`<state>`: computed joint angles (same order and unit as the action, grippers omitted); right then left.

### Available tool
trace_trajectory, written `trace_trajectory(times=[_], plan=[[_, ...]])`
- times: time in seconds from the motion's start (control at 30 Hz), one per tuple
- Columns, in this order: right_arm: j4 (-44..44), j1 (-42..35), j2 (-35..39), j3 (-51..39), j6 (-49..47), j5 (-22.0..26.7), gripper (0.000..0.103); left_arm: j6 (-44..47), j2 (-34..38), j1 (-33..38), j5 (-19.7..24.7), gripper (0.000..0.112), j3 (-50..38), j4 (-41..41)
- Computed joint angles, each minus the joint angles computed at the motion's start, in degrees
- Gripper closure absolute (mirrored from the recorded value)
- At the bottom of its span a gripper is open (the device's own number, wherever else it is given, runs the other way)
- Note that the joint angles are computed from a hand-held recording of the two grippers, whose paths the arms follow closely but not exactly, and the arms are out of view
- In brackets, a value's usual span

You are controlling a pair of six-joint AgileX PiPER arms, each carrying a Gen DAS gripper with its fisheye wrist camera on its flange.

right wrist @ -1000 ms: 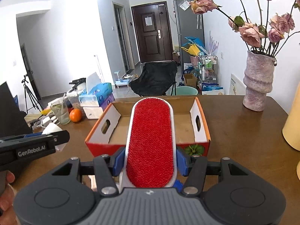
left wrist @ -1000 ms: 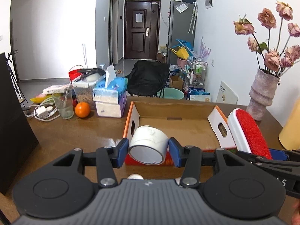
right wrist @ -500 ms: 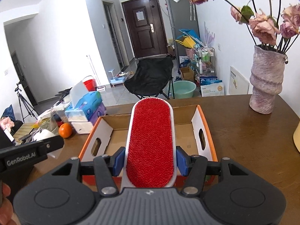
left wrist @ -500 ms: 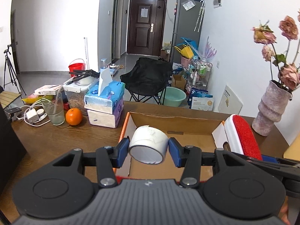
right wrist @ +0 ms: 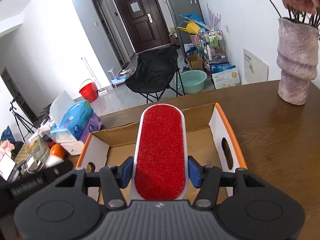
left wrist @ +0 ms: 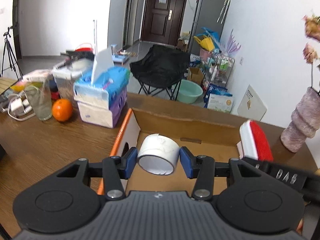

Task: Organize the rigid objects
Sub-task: 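Carry the lint brush with the right tool while the left tool carries the tape roll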

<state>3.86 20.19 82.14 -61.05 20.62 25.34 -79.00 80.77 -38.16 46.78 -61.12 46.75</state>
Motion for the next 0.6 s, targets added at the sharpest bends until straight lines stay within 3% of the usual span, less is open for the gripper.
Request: trace_trajectory(times=[0.17, 0.37, 0.43, 0.6], plan=[[1.7, -1.2, 3.9, -0.6, -2.1, -3.7, 0.048, -2.0, 3.6, 2.5, -4.7, 0.064, 1.3, 1.0], [10.8, -3.0, 7.7, -0.7, -10.8, -7.3, 0.048, -2.7, 7.8, 3.6, -9.4, 0.064, 1.8, 2.4], [17.2, -3.9, 8.7, -0.6, -16.5, -8.5, 0.048, -2.3, 8.4, 4.3, -10.3, 0.064, 1.6, 2.3], [23.3, -4.8, 11.2, -0.5, -22.0, -11.0, 0.048, -2.6, 10.4, 4.7, -9.6, 0.064, 0.9, 3.3]])
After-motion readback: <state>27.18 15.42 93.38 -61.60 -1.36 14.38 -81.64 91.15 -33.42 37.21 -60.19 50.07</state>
